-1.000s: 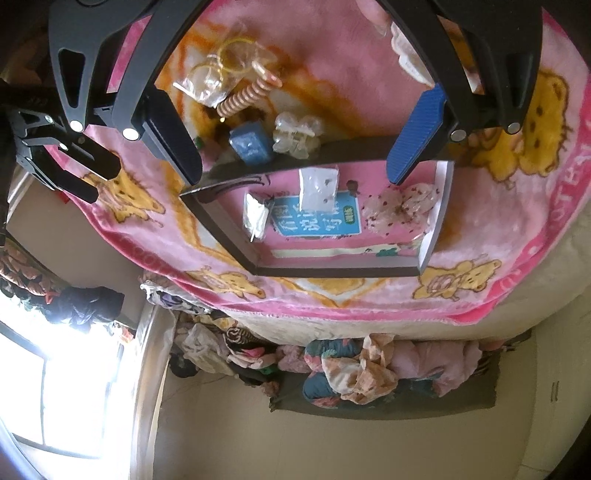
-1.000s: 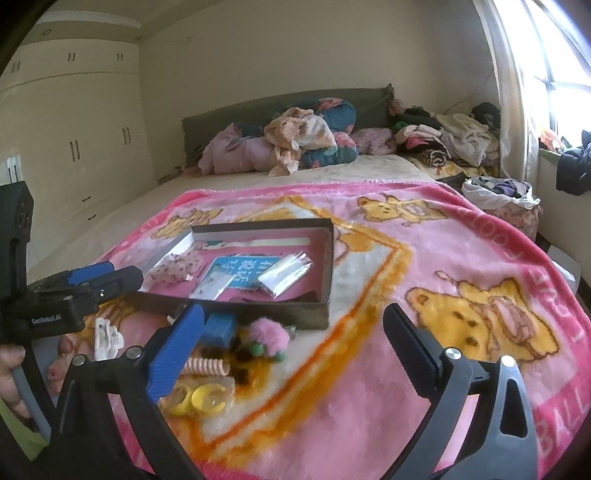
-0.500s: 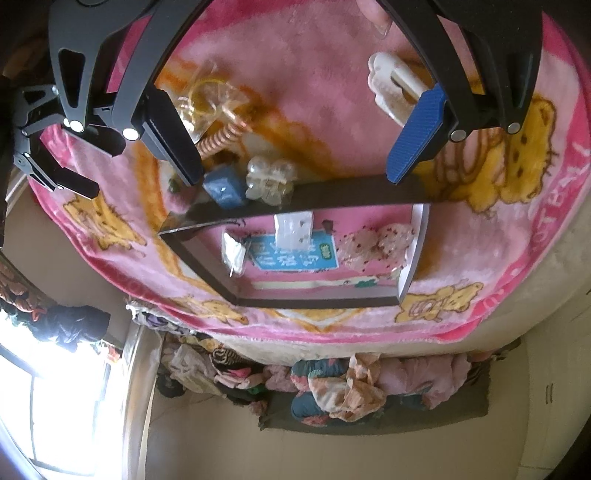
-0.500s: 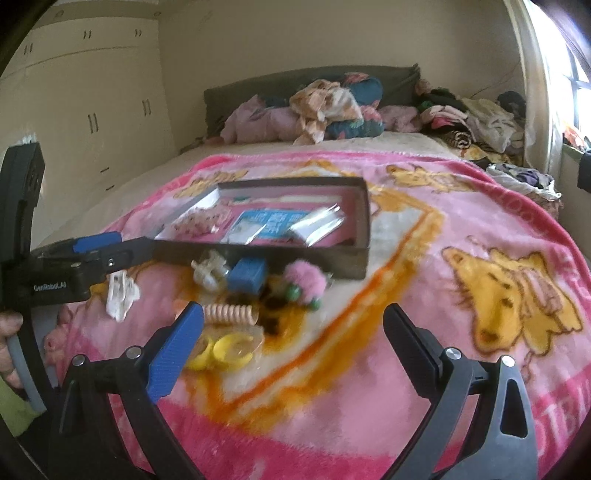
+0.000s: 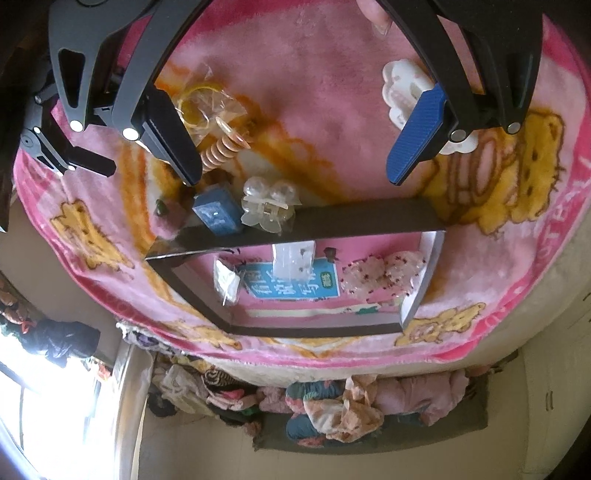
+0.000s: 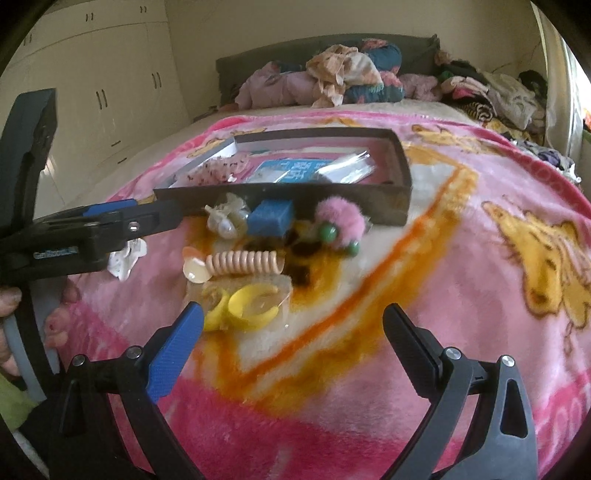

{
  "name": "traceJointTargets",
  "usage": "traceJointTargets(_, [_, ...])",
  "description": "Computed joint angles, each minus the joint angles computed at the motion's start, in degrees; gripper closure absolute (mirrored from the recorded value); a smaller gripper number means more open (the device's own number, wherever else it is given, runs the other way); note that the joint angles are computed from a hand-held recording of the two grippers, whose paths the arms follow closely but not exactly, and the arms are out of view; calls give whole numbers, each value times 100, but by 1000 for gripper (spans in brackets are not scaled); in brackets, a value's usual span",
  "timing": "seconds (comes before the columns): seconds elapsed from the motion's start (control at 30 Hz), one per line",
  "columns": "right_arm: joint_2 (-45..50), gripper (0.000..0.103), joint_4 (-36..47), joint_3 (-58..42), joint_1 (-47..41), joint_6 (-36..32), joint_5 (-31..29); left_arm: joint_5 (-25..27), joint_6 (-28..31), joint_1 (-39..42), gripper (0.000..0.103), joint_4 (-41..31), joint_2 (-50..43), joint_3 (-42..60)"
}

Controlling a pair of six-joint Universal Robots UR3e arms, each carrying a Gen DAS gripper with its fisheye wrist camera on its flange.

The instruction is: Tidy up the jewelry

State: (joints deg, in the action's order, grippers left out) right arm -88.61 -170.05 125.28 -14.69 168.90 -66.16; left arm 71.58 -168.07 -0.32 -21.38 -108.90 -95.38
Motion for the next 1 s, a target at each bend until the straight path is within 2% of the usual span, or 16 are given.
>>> traceJointTargets(0.13, [149, 15, 180, -70, 20, 12, 114, 15, -68, -105, 12, -193, -215, 272])
traceJointTargets(0.27, [210, 16, 154, -63, 14, 110, 228, 83, -12, -228, 13, -453, -406, 551])
traceJointTargets(0.43, [256, 25, 290, -138, -128, 232, 624, 19, -182, -218, 21, -827, -707, 965])
traceJointTargets(0.53, [330, 33, 411, -243, -170, 318, 831, -8, -273, -204, 25, -1001, -868, 1185])
traceJointTargets(0.6, [353, 47, 442, -289, -155, 321, 895, 14, -289, -220, 28, -1027, -941, 1279])
traceJointTargets(0.67, [420, 54, 465, -354, -107, 311, 954, 17, -330, -227, 31, -1061, -1013, 1374])
traceJointTargets(0.73, [451, 56, 372, -353, -76, 359, 965, -28, -347, -225, 33, -1094, -1066, 1458])
traceJointTargets(0.87, [372, 81, 209, -196, -242, 405, 1216, -88, -377, -253, 39, -1128, -1200, 1648])
traceJointTargets(1.0, [172, 87, 277, -73, -502, 351, 1492, -131, -372, -294, 59, -1241, -1350, 1850])
